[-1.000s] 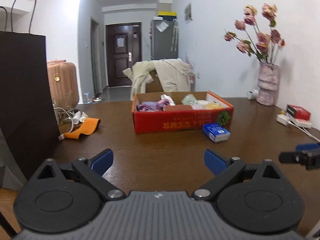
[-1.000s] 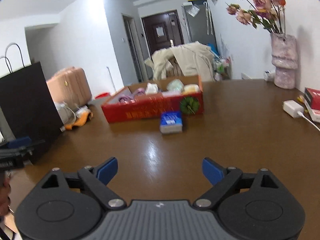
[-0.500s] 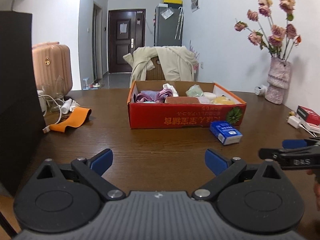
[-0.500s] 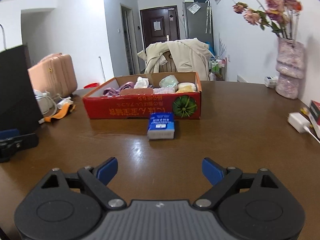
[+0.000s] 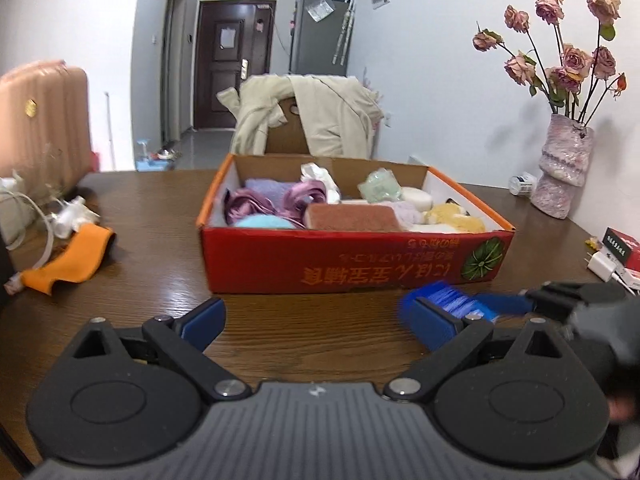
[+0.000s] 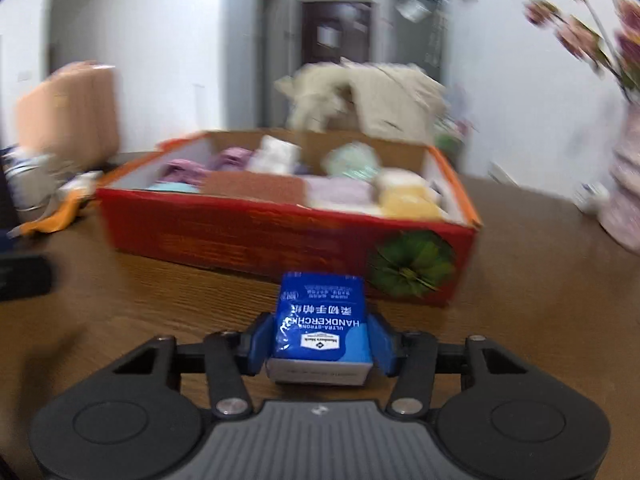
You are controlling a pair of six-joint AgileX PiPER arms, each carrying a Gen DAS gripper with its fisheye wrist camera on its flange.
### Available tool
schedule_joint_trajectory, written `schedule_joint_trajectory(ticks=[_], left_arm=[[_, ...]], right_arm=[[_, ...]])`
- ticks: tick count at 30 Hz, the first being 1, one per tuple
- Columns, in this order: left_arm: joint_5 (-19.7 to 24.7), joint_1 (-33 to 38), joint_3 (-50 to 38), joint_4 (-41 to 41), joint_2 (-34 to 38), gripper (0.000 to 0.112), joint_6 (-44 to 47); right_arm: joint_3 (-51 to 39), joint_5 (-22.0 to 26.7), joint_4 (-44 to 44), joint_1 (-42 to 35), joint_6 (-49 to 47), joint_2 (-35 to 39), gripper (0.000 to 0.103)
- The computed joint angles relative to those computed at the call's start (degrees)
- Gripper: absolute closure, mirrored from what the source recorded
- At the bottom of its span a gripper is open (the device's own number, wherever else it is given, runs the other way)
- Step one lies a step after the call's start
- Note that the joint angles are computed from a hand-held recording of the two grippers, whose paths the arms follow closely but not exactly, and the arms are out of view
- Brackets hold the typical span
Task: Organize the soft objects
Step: 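Grasp the blue tissue pack with the right tool while the left tool grips it too, then carry the blue tissue pack into the box and open both tools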
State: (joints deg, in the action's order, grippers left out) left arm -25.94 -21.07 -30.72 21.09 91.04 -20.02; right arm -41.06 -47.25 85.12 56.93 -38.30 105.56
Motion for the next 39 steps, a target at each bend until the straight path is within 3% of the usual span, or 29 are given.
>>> schedule_joint_trajectory(ticks=[2,4,6,10,12,13,14,16,19,21,23,29,34,39], left_arm=[[0.5,0.5,-1.4,4.4,2.1,0.013,-4.8],[0.2,1.3,-2.2,10.1,3.6,0.018,-10.3],[-0.3,2.4,-3.3,18.0,4.7,0.026,-18.0],[-1.9,2.6,-7.1,33.1,8.0,0.029,-33.1],[-0.8,1.1,-10.1,38.1,10.6,0.041,-38.4],[-0.4,0.7,-11.6,40.7,11.9,0.046,-41.3],[-0.4,0.6,-13.0,43.6,13.1,0.053,-44.8],[-3.4,2.1,-14.9,48.9,14.9,0.055,-52.0],[-6.6,3.6,-16.2,52.6,16.4,0.063,-56.2],[-9.0,4.7,-16.8,55.1,17.3,0.077,-58.5],[-9.0,4.9,-16.5,55.6,16.8,0.079,-59.5],[-8.3,4.7,-4.9,50.8,5.5,0.081,-52.5],[-8.4,6.8,6.6,51.3,-6.3,0.081,-51.2],[-10.5,9.1,12.1,54.3,-14.0,0.082,-53.9]], right_arm=[[3.4,3.5,-10.0,1.1,1.3,-1.7,0.053],[5.5,6.8,-15.1,1.5,1.2,-3.2,0.046],[7.4,4.7,-13.9,2.8,4.1,-4.1,0.027],[12.5,0.2,-12.9,2.7,11.7,-7.3,0.027],[15.9,0.1,-19.0,0.2,23.2,-9.6,0.027],[17.1,1.4,-22.2,-1.7,28.9,-10.9,0.029],[18.6,2.3,-26.0,-3.3,34.7,-11.6,0.037],[20.1,1.9,-34.7,-6.0,44.7,-10.5,0.045],[19.3,2.7,-38.5,-7.3,49.0,-8.5,0.058],[18.1,2.8,-39.6,-7.4,51.7,-6.0,0.067],[17.7,1.2,-40.7,-6.4,56.1,-3.5,0.07],[18.0,-0.1,-34.6,-1.6,55.5,-5.2,0.075],[18.1,-5.3,-16.8,14.7,51.1,-7.8,0.076],[16.1,-11.0,-0.4,29.6,44.9,-8.8,0.08]])
